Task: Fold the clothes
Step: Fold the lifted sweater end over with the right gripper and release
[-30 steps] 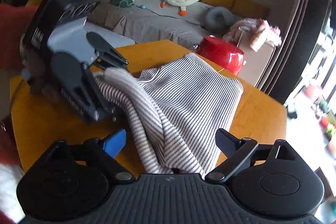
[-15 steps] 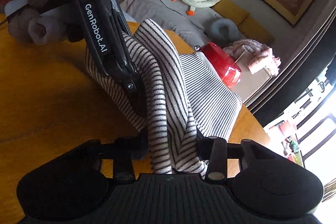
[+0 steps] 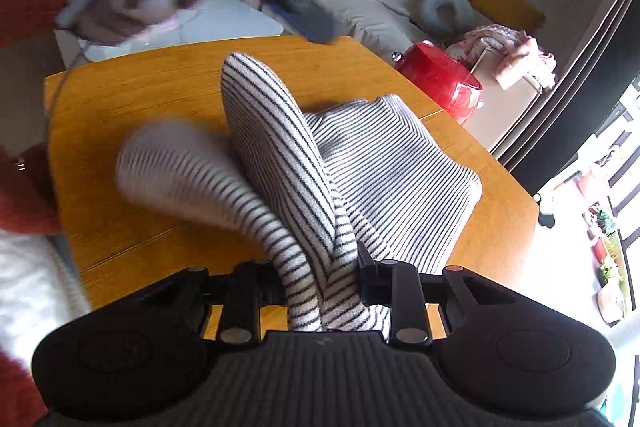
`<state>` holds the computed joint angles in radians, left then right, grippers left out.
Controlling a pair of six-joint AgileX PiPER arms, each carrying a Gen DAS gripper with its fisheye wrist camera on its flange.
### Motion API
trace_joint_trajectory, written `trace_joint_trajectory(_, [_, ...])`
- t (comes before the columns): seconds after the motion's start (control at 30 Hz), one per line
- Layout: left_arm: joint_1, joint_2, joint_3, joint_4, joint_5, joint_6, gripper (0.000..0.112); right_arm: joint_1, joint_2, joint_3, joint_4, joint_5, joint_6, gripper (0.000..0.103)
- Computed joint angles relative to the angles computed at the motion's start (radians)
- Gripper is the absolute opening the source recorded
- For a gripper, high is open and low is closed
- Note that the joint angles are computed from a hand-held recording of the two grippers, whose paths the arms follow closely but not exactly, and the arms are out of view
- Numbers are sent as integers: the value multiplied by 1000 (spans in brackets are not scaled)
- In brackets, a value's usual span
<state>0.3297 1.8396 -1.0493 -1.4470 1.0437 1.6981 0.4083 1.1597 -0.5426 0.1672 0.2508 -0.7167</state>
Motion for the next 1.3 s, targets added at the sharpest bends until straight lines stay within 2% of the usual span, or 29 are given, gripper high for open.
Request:
trace_joint_trajectory(0.03, [-36,39,-39,17,-21,-45,61,13,-42,-10,-78,57,75,27])
trace_joint_trajectory(0.13, [-120,146,-147,106,-76,-164,55,67,-155,-70,-219,247,195,27])
trace_joint_trajectory(0.2, [-156,197,-185,166,-103,-193,55,65,-194,-160,-189,377,138,27])
trace_joint_trajectory(0.3, [-161,220,-161,153,-108,-96,55,-28,-140,-314,-33,490,-30,27])
trace_joint_trajectory(0.4, [-144,234,-170,166,-77,-90,55,-171,39,-464,172,527,-222,28])
trace_joint_trajectory(0.47, [-134,241,-171,181,-66,-83,55,-261,220,-581,306,560,-320,29])
trace_joint_trajectory(0.6, [-115,273,-213,210,-31,-118,47,-362,514,-737,452,594,-361,32])
trace_joint_trajectory(0.67, [-108,292,-239,220,-8,-142,46,-387,616,-778,485,588,-360,35])
trace_joint_trajectory(0.73, [-106,295,-240,221,-8,-142,46,-411,705,-826,529,613,-368,43])
trace_joint_trajectory(0.8, [-99,289,-237,224,-10,-143,45,-423,760,-854,566,622,-370,50])
trace_joint_trajectory(0.87, [-77,256,-210,221,-19,-129,47,-444,792,-867,615,638,-395,53])
trace_joint_trajectory(0.93, [-47,205,-160,193,-65,-88,70,-466,816,-881,654,655,-407,56])
trace_joint_trajectory(1.03, [-22,106,-77,153,-173,-42,82,-501,839,-867,727,675,-430,58])
trace_joint_trajectory(1.07, [-20,76,-57,143,-195,-36,83,-512,848,-865,753,685,-432,58])
trace_joint_trajectory(1.13, [3,42,-40,139,-138,-32,85,-531,867,-863,802,700,-438,59])
trace_joint_trajectory(1.17, [19,33,-37,144,-75,-22,87,-538,869,-853,825,701,-449,60])
trace_joint_trajectory(1.23, [38,13,-24,162,48,9,99,-551,872,-833,871,705,-473,60])
trace_joint_trajectory(1.27, [31,-9,-7,172,81,30,99,-553,872,-826,885,703,-482,60])
trace_joint_trajectory(1.3, [8,-23,9,180,74,47,99,-555,873,-820,898,700,-491,60])
